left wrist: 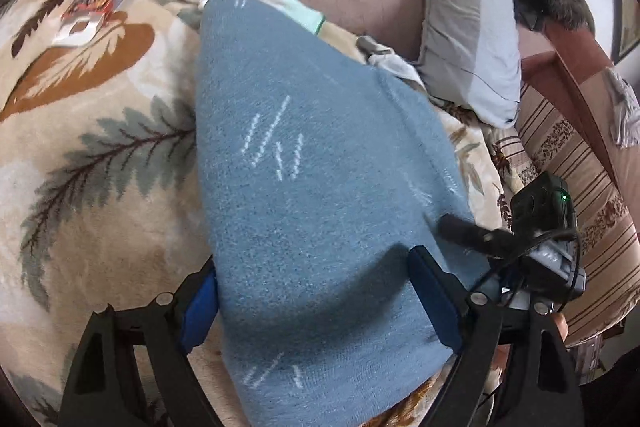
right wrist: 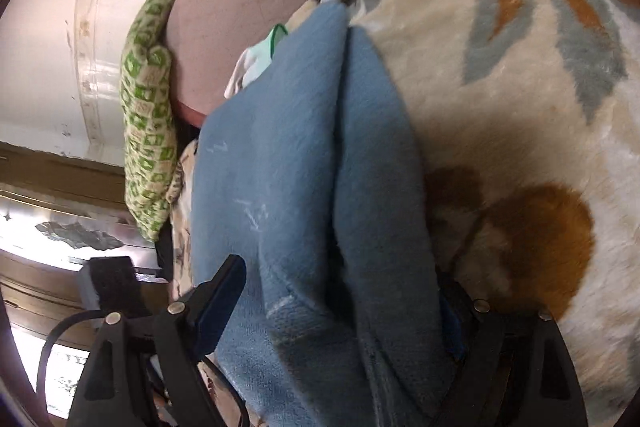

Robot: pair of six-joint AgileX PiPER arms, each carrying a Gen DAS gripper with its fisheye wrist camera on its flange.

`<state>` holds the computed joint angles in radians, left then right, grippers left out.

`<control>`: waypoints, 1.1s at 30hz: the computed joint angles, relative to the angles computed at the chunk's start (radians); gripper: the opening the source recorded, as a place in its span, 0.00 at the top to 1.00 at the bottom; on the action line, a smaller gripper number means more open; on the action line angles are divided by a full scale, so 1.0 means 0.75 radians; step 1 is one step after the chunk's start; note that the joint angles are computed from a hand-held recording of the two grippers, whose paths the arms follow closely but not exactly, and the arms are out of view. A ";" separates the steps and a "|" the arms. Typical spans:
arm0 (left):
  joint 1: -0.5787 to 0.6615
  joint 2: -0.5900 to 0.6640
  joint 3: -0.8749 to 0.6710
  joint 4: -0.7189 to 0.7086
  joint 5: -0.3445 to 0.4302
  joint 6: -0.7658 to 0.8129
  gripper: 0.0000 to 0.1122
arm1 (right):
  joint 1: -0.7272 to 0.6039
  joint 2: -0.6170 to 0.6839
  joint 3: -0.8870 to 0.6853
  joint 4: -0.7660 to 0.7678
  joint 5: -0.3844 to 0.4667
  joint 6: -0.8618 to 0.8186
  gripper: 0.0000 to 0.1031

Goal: Fold small clothes

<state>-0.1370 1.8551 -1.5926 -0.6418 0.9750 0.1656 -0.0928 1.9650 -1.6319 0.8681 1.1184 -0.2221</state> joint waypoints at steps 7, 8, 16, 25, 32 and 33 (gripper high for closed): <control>0.011 -0.062 0.041 0.044 -0.061 -0.024 0.55 | 0.050 -0.069 0.075 -0.014 -0.080 0.048 0.42; 0.021 -0.075 0.045 0.042 -0.055 -0.018 0.58 | 0.053 -0.073 0.079 -0.013 -0.084 0.052 0.44; 0.136 -0.245 0.088 0.114 0.035 0.038 0.60 | 0.193 -0.168 0.093 -0.001 -0.092 0.078 0.47; 0.376 -0.506 0.387 0.052 0.155 0.210 0.61 | 0.430 -0.305 0.201 -0.012 -0.146 0.109 0.47; 0.388 -0.561 0.584 0.241 0.087 0.006 0.39 | 0.467 -0.414 0.416 -0.152 -0.300 0.229 0.44; 0.393 -0.590 0.591 0.245 0.097 -0.009 0.39 | 0.463 -0.431 0.431 -0.171 -0.297 0.254 0.44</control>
<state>0.1581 1.4126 -1.1496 -0.4584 1.0477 0.1589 0.2541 1.6417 -1.3084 0.7401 0.8955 -0.0313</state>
